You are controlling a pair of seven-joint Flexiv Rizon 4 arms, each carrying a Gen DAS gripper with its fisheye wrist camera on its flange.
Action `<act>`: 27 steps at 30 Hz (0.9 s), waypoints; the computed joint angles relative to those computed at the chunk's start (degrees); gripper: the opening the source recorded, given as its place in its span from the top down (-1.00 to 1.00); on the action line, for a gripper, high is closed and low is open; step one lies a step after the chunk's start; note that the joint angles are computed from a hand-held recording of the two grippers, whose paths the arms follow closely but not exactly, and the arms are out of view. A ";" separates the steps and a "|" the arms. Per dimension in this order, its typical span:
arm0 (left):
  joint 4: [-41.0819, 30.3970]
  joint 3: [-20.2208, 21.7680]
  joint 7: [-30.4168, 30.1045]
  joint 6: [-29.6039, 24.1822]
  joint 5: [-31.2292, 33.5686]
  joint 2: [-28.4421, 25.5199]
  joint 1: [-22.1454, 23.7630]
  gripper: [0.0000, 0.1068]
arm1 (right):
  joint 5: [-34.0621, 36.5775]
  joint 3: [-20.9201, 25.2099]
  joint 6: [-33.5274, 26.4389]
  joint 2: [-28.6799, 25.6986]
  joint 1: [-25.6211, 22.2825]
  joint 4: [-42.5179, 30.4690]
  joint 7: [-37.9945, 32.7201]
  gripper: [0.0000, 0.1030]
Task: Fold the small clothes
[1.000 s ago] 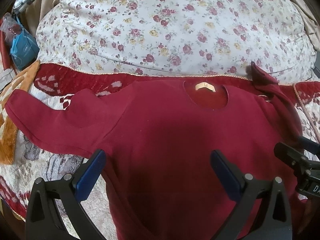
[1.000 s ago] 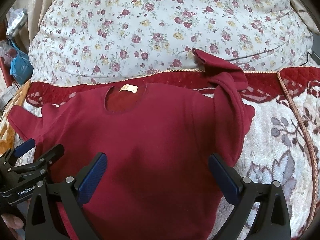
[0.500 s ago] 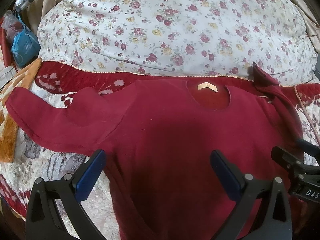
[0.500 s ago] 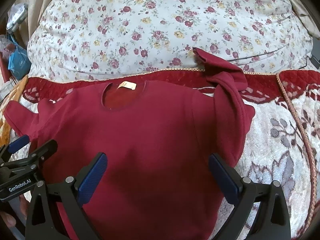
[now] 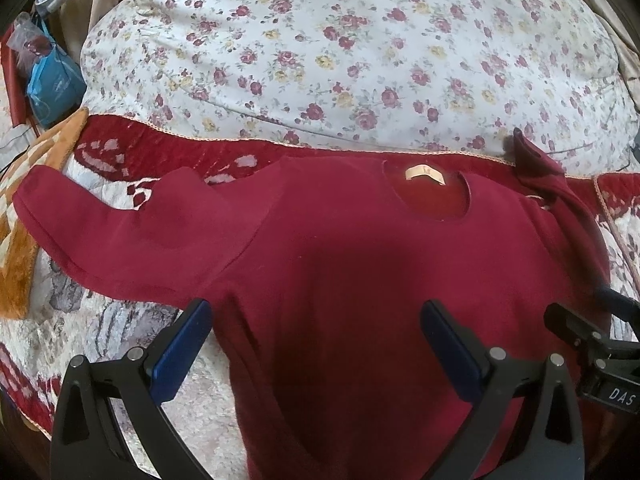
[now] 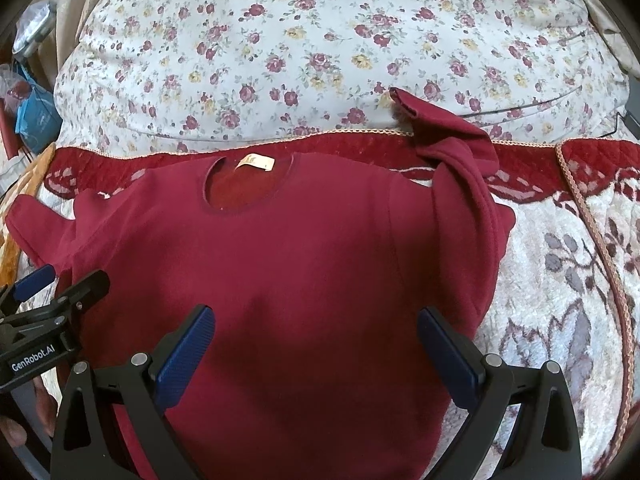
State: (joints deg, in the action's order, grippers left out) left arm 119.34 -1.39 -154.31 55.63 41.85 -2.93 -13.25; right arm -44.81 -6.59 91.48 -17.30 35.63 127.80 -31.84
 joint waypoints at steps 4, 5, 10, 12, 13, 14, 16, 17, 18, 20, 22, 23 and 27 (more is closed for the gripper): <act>0.60 0.17 -0.28 0.09 0.06 0.76 0.27 -0.93 | -1.29 -1.12 0.41 0.13 1.01 0.22 0.57 -0.99; 0.78 0.17 -0.39 0.09 0.19 1.01 0.38 -0.93 | -1.47 -1.21 0.41 0.14 1.14 0.25 0.66 -0.99; 2.19 0.31 -0.78 -0.87 0.71 2.70 1.38 -0.93 | -0.47 0.95 -0.25 -0.10 -0.10 -0.14 -0.62 -0.99; 3.28 0.59 -1.40 -0.84 0.61 3.92 2.27 -0.93 | -0.14 1.48 -0.46 -0.11 -0.29 -0.27 -1.17 -0.99; 3.88 0.73 -2.05 -0.83 0.69 4.68 2.85 -0.93 | -0.11 1.57 -0.46 -0.10 -0.27 -0.26 -1.34 -0.99; 4.65 1.02 -2.70 -0.74 0.58 5.63 3.61 -0.93 | -0.01 1.73 -0.45 -0.08 -0.33 -0.27 -1.56 -0.99; 5.86 1.41 -3.92 -1.57 0.89 7.75 5.46 -0.93 | 0.62 2.58 -0.58 -0.15 -0.72 -0.38 -2.31 -0.99; 5.98 1.10 -4.90 -3.21 1.74 8.74 6.43 -0.93 | 1.43 3.57 -0.82 -0.27 -1.30 -0.57 -3.12 -0.99; 5.87 0.74 -6.22 -5.69 2.89 9.81 7.51 -0.93 | 2.22 4.41 -1.04 -0.37 -1.79 -0.75 -3.89 -0.99; 5.64 0.65 -7.23 -9.93 4.18 11.63 9.97 -0.93 | 3.50 5.35 -1.44 -0.55 -2.26 -1.02 -5.00 -0.99; 4.64 0.82 -5.96 -14.62 4.41 12.43 12.44 -0.93 | 5.56 7.07 -1.84 -0.86 -3.37 -1.40 -6.56 -0.99; 3.94 0.80 -5.86 -17.39 5.12 12.80 13.68 -0.93 | 6.95 8.23 -2.06 -1.08 -4.14 -1.64 -7.54 -0.99; 1.50 0.60 -8.70 -26.08 9.95 12.68 17.71 -0.93 | 13.55 13.56 -4.04 -2.27 -7.37 -3.21 -12.45 -0.99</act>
